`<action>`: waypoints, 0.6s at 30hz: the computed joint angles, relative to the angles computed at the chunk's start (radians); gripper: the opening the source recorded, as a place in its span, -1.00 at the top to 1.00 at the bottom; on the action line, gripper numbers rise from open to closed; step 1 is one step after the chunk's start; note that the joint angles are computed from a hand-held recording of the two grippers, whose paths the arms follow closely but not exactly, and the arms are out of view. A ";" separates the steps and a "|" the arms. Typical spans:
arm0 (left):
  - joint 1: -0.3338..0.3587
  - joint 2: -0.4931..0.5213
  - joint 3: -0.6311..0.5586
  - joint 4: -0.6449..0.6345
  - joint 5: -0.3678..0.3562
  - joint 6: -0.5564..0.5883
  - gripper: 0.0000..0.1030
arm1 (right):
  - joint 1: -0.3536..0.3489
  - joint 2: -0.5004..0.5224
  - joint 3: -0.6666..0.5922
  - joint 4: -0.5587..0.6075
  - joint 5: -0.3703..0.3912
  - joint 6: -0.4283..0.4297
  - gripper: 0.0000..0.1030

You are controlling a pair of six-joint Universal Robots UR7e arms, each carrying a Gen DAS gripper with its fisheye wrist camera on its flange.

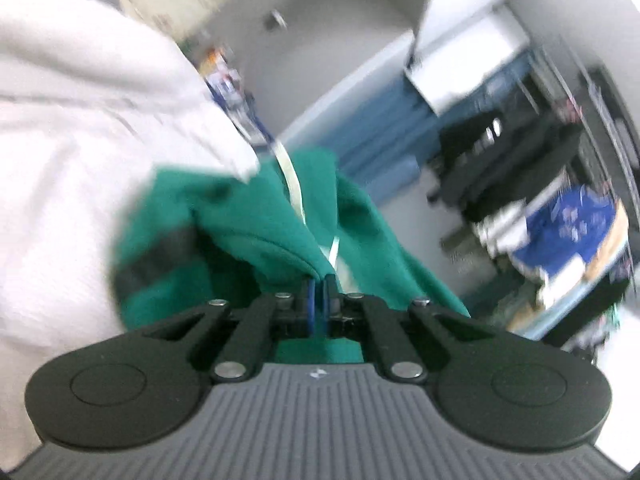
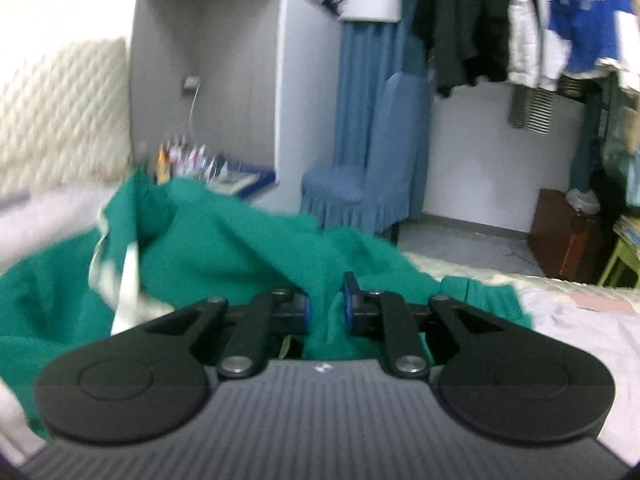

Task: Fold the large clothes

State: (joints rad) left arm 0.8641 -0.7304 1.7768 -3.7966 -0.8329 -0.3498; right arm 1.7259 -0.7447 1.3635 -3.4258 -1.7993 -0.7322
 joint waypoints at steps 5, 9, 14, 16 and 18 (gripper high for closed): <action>-0.080 -0.101 0.124 -0.187 0.188 0.042 0.93 | -0.010 -0.061 0.083 -0.086 0.054 0.035 0.67; -0.162 -0.166 0.174 -0.387 0.333 0.229 0.93 | -0.027 -0.119 0.161 -0.230 0.136 0.088 0.67; -0.241 -0.217 0.169 -0.643 0.423 0.515 0.95 | -0.046 -0.141 0.188 -0.331 0.193 0.134 0.67; -0.258 -0.223 0.140 -0.755 0.438 0.662 0.97 | -0.054 -0.135 0.181 -0.379 0.174 0.140 0.67; -0.265 -0.253 0.150 -0.780 0.443 0.704 0.97 | -0.051 -0.130 0.158 -0.334 0.122 0.152 0.67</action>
